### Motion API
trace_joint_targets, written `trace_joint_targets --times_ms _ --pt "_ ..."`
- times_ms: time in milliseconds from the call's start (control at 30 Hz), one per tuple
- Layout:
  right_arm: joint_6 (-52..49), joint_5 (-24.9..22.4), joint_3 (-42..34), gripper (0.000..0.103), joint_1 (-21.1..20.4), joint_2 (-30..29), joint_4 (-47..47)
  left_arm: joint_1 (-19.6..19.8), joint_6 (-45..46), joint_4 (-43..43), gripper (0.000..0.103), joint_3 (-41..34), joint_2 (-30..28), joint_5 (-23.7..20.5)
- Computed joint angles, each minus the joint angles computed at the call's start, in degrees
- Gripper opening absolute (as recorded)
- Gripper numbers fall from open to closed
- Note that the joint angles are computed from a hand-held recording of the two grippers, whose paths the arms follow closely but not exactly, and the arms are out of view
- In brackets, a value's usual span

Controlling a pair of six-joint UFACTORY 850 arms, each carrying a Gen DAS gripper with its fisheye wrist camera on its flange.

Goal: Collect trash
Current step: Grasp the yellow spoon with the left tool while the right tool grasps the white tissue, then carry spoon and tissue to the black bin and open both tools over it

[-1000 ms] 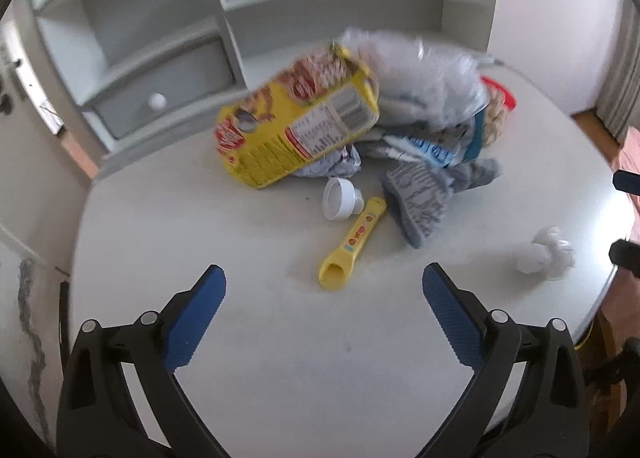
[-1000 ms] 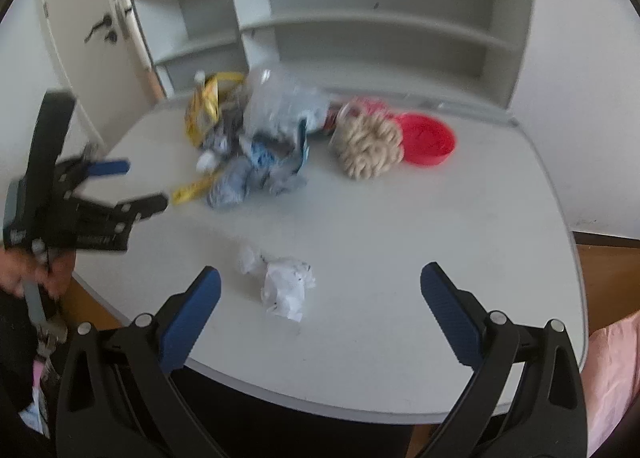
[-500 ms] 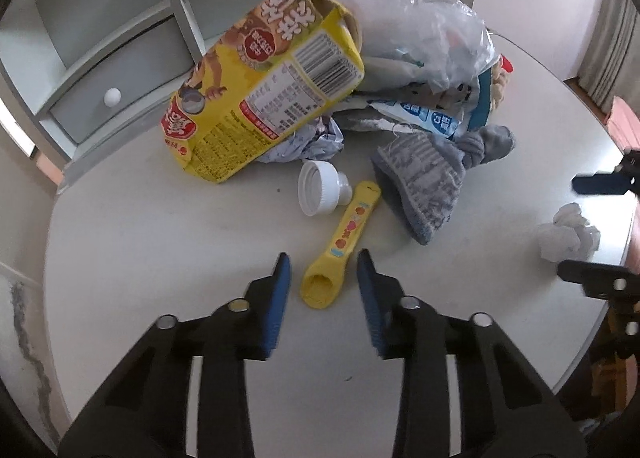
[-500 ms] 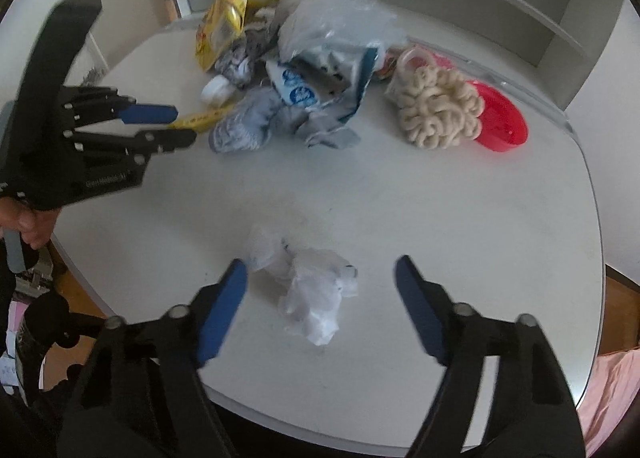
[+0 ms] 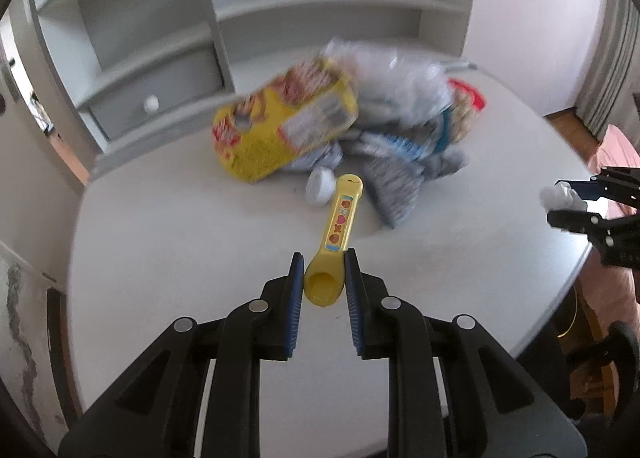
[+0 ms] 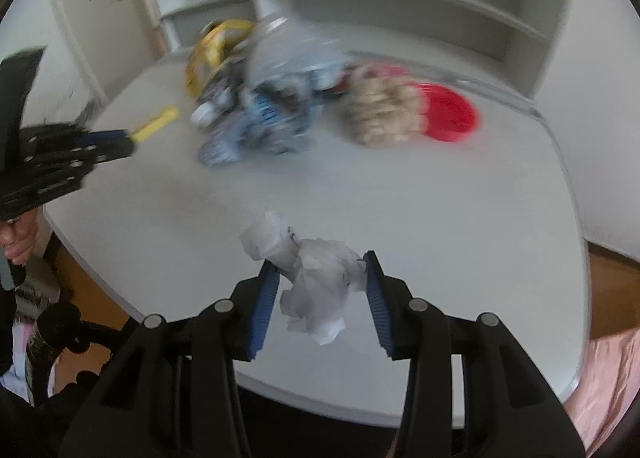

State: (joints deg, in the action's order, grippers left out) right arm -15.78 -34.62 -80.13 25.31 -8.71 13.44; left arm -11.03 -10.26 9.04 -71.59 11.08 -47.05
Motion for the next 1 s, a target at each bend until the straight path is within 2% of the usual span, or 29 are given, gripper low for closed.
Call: trace_joint_targets --times_ms 100,267,300,400,533,600,733,833,900,967,1000 --pt "0.91 1.31 3.06 0.043 -4.92 3.04 1.24 -4.27 -0.42 -0.59 0.02 -2.41 -1.27 0.65" --pt "5.06 2.75 9.85 0.043 -16.11 8.74 2.09 -13.4 3.95 -6.72 0.02 -8.47 -8.28 4.22" --pt "5.87 3.07 11.93 0.043 -19.46 10.14 2.49 -16.22 5.06 -7.82 0.02 -10.48 -10.75 4.98" --pt "7.11 3.47 16.21 0.043 -26.65 12.35 3.16 -21.41 10.0 -13.01 0.02 -15.36 -16.25 6.25" --pt "8.44 2.66 21.86 0.043 -36.2 13.95 2.55 -28.06 17.36 -21.56 0.02 -24.04 -25.83 4.93" --pt "7.31 2.62 24.56 0.043 -40.75 13.87 3.76 -30.79 20.76 -24.79 0.02 -28.33 -30.88 3.86" --pt "1.65 3.36 29.4 0.043 -48.0 12.06 10.23 -33.48 24.81 -30.94 0.02 -35.61 -40.41 -0.15" --pt "-3.46 4.5 32.71 0.043 -51.63 9.24 15.46 -36.19 25.04 -31.68 0.02 -40.93 -47.68 -2.24" --pt "-6.8 5.26 33.92 0.043 -53.67 5.7 18.71 -37.11 24.92 -33.4 0.02 -46.05 -53.79 -5.23" --pt "-8.58 5.55 34.39 0.043 -54.22 3.08 21.19 -38.04 23.01 -31.65 0.02 -50.97 -59.15 -6.65" --pt "-10.19 5.59 34.79 0.043 -54.76 1.67 23.0 -38.25 22.6 -31.41 0.02 -50.94 -59.98 -6.7"
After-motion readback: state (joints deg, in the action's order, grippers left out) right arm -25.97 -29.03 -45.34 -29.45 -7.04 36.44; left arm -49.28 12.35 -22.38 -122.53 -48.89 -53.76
